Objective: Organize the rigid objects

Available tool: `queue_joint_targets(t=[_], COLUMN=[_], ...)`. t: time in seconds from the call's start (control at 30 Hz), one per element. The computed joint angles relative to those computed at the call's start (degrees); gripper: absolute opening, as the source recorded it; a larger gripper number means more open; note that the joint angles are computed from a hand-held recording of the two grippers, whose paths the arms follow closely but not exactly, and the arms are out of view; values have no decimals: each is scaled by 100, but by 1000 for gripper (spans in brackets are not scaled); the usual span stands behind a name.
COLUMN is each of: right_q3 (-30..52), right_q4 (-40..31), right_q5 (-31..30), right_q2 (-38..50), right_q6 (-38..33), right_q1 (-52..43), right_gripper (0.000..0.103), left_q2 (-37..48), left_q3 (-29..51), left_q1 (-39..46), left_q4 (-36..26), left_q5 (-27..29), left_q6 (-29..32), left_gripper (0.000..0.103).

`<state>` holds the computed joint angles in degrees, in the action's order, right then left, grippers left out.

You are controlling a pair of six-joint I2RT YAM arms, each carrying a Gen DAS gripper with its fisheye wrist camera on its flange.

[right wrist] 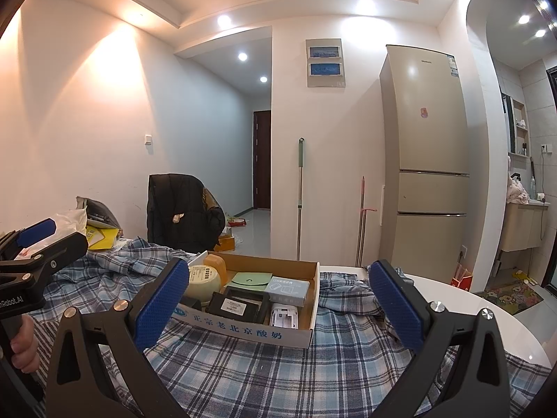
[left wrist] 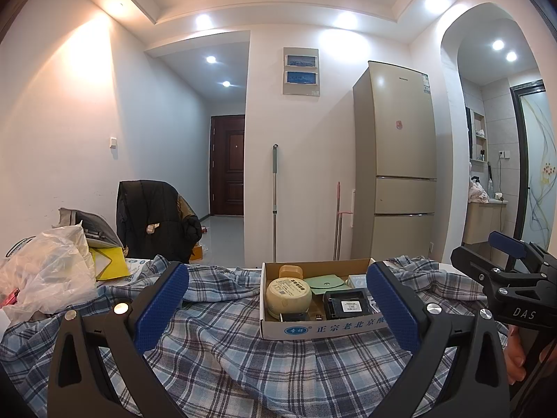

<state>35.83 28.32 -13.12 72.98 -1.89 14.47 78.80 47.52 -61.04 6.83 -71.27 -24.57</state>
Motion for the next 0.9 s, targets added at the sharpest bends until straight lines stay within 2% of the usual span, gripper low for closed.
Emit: queue_joint_targets(t=[0.9], right_q3=[-36], right_q4=[64], right_q5=[1], right_q2=[14], right_q6=[-12], right_q1=[-2], right_gripper=[103], left_q2=[-22], left_q3=[14], left_q1=[2], left_q4=[-106], left_q5=[-2], left_q6=[-61], left_gripper=[103])
